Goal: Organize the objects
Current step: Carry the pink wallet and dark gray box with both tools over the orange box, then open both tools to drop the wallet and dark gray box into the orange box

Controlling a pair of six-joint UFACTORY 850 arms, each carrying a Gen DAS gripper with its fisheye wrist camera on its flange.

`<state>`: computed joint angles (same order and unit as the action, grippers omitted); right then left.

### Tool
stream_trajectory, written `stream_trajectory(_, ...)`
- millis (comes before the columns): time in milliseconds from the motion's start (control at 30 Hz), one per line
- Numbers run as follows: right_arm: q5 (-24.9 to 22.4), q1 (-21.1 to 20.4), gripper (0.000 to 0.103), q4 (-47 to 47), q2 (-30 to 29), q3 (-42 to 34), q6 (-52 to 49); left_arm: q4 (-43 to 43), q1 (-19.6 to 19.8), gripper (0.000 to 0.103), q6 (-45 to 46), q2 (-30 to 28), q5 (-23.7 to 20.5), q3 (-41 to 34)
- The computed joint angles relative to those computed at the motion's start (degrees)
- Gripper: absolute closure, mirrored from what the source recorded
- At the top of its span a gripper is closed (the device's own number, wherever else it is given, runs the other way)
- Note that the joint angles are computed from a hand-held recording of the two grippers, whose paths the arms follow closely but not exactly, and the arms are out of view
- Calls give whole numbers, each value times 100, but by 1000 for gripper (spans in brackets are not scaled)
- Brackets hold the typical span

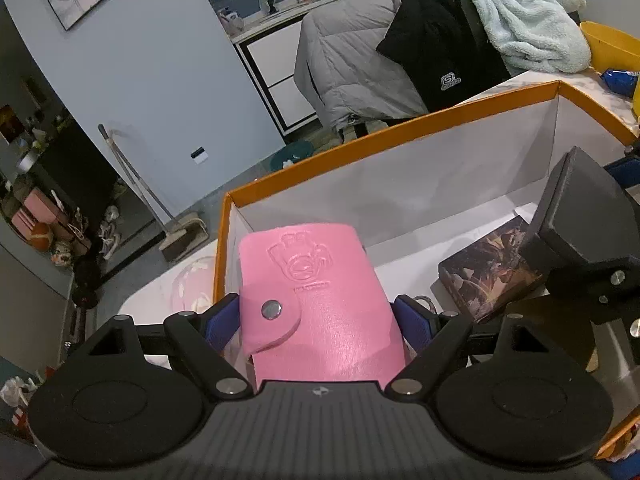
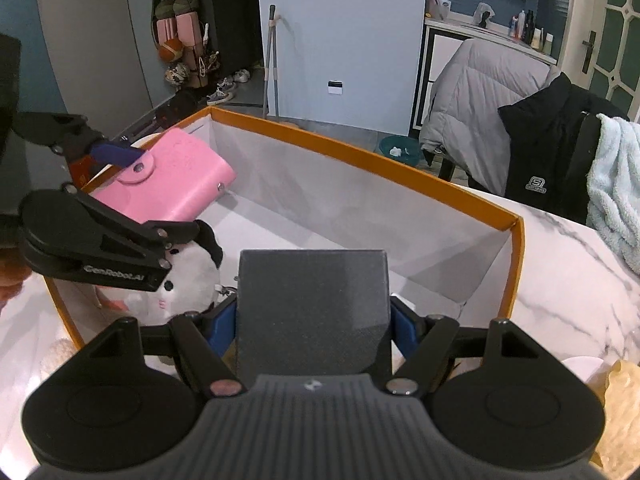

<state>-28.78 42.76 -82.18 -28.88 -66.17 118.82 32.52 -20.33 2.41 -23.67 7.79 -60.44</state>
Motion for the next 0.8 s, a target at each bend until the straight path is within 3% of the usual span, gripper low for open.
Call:
stream_trajectory(100, 32, -13, 26, -8, 0, 11, -18, -512, -23, 6, 495, 10, -25, 15)
stream_trajectory(267, -60, 15, 25, -333, 47, 107, 422, -2236, -121, 5, 2247, 19, 4, 44)
stream_trajectory(400, -103, 40, 25, -668, 114, 224, 968, -1414, -73, 5, 1402, 148, 339, 184)
stream_trajectory(800, -391, 132, 20, -995, 156, 327, 1575, -1149, 23, 5, 1119, 338, 403, 344)
